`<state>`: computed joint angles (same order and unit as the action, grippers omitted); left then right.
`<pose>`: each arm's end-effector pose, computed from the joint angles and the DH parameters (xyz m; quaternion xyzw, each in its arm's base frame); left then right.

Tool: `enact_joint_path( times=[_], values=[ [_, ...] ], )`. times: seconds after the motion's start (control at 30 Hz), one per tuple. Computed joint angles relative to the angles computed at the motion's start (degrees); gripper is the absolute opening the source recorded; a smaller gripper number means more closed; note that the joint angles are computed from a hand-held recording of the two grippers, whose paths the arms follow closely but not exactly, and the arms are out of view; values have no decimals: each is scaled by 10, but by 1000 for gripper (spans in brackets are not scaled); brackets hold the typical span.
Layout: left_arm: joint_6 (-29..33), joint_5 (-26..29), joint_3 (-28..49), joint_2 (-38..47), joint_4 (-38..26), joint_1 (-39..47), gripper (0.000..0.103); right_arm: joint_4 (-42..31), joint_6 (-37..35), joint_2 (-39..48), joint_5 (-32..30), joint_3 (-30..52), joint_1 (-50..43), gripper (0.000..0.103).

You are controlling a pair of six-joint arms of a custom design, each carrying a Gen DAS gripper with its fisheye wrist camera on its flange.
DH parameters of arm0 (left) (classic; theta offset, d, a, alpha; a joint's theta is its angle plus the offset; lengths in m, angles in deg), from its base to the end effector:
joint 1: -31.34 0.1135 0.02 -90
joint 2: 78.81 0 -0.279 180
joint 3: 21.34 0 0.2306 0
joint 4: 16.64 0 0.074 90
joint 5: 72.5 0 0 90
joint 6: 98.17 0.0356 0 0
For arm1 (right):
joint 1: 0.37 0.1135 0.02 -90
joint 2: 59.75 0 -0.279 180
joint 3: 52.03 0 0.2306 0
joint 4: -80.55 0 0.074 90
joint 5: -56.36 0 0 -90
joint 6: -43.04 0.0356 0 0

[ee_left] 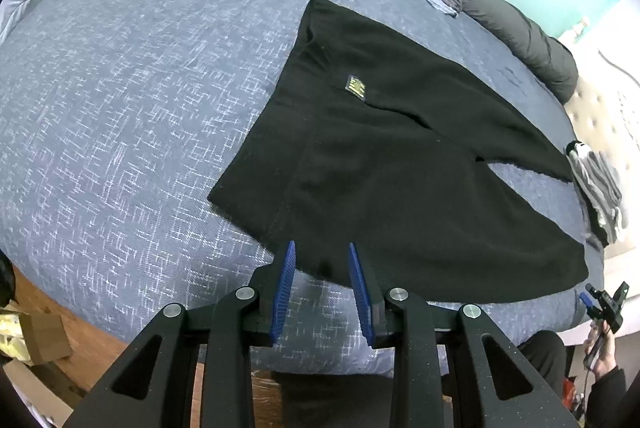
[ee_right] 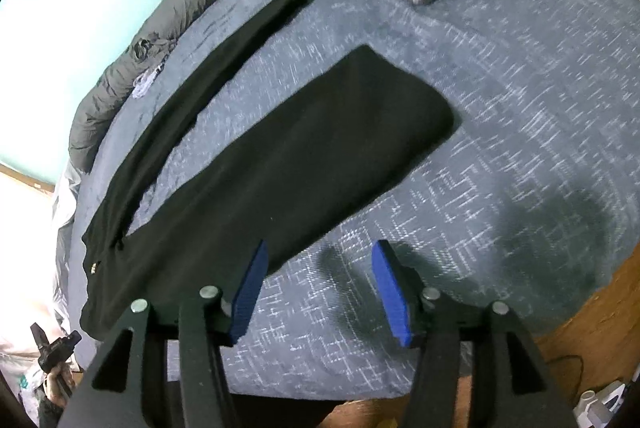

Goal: Fold clothes
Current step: 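Lower both open tools toward the garment hem and sleeve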

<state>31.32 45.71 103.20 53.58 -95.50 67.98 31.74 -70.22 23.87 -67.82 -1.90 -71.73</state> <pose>0.3652 0.2506 0.1829 0.0311 0.9690 -0.1746 0.1721 0.0813 -0.1785 0.1610 0.3706 0.8789 0.1516 0.2590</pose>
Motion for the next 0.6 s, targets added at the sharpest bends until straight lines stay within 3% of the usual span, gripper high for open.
enact_joint_path(
  times=[0.33,0.6],
  values=[
    [-32,4,28,69,9,2,38,65,95,17,22,-7,88,55],
    [-45,21,64,112,4,9,38,101,136,53,19,-2,106,55]
  ],
)
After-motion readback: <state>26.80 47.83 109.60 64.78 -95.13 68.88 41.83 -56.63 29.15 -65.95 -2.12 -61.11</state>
